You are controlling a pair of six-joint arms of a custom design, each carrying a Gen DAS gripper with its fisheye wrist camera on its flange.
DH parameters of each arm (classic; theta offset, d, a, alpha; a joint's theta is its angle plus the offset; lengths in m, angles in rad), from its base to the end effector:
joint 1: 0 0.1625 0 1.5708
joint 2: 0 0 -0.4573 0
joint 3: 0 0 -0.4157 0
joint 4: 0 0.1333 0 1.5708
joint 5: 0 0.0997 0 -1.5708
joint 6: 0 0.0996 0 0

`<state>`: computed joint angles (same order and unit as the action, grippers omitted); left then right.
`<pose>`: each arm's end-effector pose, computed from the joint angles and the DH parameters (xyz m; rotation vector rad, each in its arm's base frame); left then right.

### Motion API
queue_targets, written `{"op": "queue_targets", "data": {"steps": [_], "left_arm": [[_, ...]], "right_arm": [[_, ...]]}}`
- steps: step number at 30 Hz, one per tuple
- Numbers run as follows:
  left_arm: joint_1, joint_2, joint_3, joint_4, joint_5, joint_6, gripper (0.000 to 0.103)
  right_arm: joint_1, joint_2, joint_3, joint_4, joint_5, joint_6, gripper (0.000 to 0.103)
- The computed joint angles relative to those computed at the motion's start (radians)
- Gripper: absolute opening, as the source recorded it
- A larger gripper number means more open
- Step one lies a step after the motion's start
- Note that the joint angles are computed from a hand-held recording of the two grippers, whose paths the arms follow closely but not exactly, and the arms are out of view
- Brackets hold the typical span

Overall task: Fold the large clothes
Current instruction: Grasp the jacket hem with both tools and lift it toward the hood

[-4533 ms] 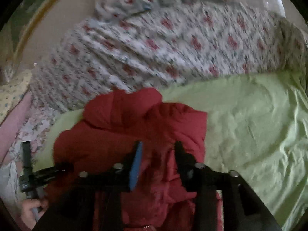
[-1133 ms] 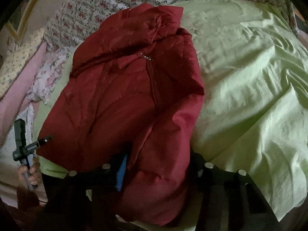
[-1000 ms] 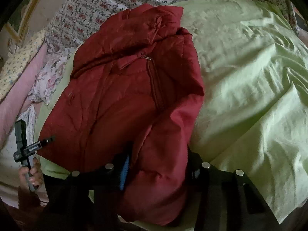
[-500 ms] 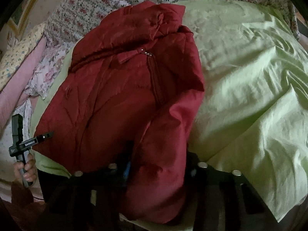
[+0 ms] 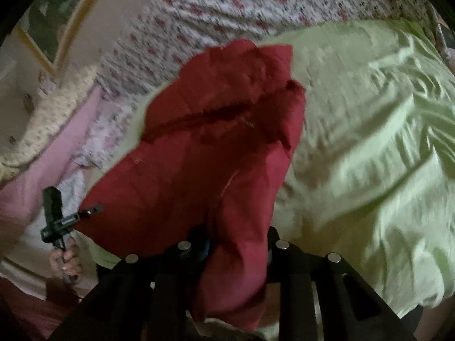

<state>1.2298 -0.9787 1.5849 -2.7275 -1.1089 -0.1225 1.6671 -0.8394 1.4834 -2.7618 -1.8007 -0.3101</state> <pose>-0.0762 -0.7459 0.2813 0.1155 2.6894 -0.8834 0.1845 -0.7592 0.2223 0.4704 -2.7270 0.7374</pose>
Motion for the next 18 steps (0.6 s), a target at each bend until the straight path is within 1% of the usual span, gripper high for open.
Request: {"op": "queue_targets", "data": {"steps": [3,7,10,12,15,18], "left_arm": [[-0.009,0.02,-0.042,-0.028,0.006,0.03,0.014],[-0.026,0.058,-0.125,-0.045,0.024,0.075,0.014],[-0.039,0.096,-0.188,-0.062,0.064,0.122,0.014],[-0.04,0.128,-0.243,-0.057,0.086,0.132,0.014],[-0.036,0.168,-0.312,-0.052,0.095,0.133,0.014],[-0.036,0.221,-0.397,-0.048,0.125,0.154,0.015]], "right_arm": [[0.003,0.013,-0.033,-0.024,0.052,-0.017,0.022],[0.01,0.062,-0.112,-0.075,0.087,-0.027,0.022],[0.017,0.096,-0.171,-0.099,0.092,-0.036,0.022],[0.023,0.123,-0.219,-0.113,0.088,-0.045,0.022],[0.028,0.163,-0.291,-0.119,0.081,-0.055,0.022],[0.034,0.212,-0.379,-0.114,0.061,-0.066,0.022]]}}
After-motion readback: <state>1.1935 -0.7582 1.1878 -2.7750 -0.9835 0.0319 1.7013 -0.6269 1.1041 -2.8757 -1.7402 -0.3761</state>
